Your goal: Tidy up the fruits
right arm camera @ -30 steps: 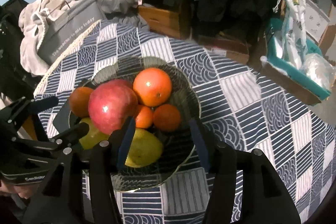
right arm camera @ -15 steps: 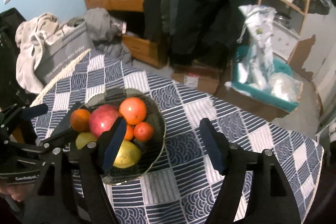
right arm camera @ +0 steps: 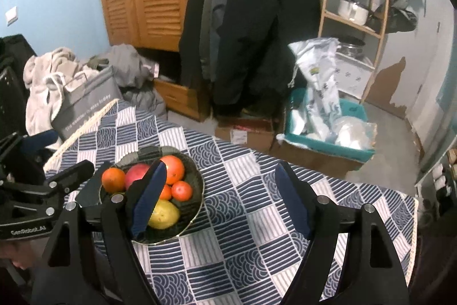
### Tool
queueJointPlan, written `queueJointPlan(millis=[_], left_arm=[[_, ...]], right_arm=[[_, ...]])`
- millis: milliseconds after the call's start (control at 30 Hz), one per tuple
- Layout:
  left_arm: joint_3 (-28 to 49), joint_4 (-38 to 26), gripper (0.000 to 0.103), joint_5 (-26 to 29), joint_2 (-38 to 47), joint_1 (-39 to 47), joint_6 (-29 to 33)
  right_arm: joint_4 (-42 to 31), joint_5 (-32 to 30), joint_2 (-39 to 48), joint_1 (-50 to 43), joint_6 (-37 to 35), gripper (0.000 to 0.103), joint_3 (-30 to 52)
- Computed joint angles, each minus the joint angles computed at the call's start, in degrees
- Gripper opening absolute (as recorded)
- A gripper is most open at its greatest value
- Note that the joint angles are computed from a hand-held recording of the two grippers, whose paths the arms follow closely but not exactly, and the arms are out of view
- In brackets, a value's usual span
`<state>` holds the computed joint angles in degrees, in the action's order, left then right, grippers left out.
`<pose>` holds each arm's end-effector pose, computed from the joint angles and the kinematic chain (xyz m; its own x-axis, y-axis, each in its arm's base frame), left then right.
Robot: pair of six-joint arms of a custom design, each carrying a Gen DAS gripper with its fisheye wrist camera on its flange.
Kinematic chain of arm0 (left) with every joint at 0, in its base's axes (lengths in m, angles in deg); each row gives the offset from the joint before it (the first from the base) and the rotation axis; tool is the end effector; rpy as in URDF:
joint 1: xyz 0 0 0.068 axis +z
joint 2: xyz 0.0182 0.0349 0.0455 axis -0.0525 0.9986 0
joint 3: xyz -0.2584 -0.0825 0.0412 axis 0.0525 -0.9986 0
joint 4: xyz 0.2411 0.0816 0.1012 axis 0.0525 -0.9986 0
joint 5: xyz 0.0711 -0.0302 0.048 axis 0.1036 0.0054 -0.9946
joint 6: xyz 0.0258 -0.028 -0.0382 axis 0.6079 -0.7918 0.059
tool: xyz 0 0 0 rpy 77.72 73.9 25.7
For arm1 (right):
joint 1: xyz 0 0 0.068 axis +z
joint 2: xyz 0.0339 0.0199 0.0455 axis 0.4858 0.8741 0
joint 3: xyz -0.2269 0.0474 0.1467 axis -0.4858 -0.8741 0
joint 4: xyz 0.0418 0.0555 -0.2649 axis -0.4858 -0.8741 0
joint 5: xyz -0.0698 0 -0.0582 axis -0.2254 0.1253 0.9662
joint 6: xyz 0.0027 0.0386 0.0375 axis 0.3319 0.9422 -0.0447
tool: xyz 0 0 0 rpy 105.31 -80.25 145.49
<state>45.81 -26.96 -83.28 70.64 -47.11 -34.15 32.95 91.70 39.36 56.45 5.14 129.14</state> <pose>0.2344 -0.2040 0.2880 -0.6237 0.1176 -0.7728 0.1457 0.9888 0.0329 0.2584 0.1257 0.3026 -0.6456 -0.1342 -0.7518 -0.2037 0.9790 0.0001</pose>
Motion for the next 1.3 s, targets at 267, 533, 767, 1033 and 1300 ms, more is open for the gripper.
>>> queueJointPlan(millis=[267,533,767,1033,1300], left_arm=[[2.96,-1.52,0.101,-2.01,-0.19,-2.95,-0.02],[5.54,-3.1,0.102,-3.82,-0.2,-5.21,-1.74],[7.61,-4.28,0.102,-5.58,0.97,-6.36,-3.2],[8.77,-5.08,0.102,-6.38,1.97,-6.87,-3.98],[9.63,-5.32,0.102,-7.29,2.74,-7.56,-4.28]], right_arm=[[-3.43,2.02,-7.45,-0.68,-0.6,0.078,-1.34],[-4.59,2.87,-12.83,-2.58,-1.19,0.079,-3.02],[-4.72,3.15,-15.54,-4.59,-2.01,0.079,-4.98],[-5.41,3.95,-17.76,-5.66,-2.51,0.079,-6.14],[-5.59,4.04,-18.22,-6.06,-2.54,0.079,-6.23]])
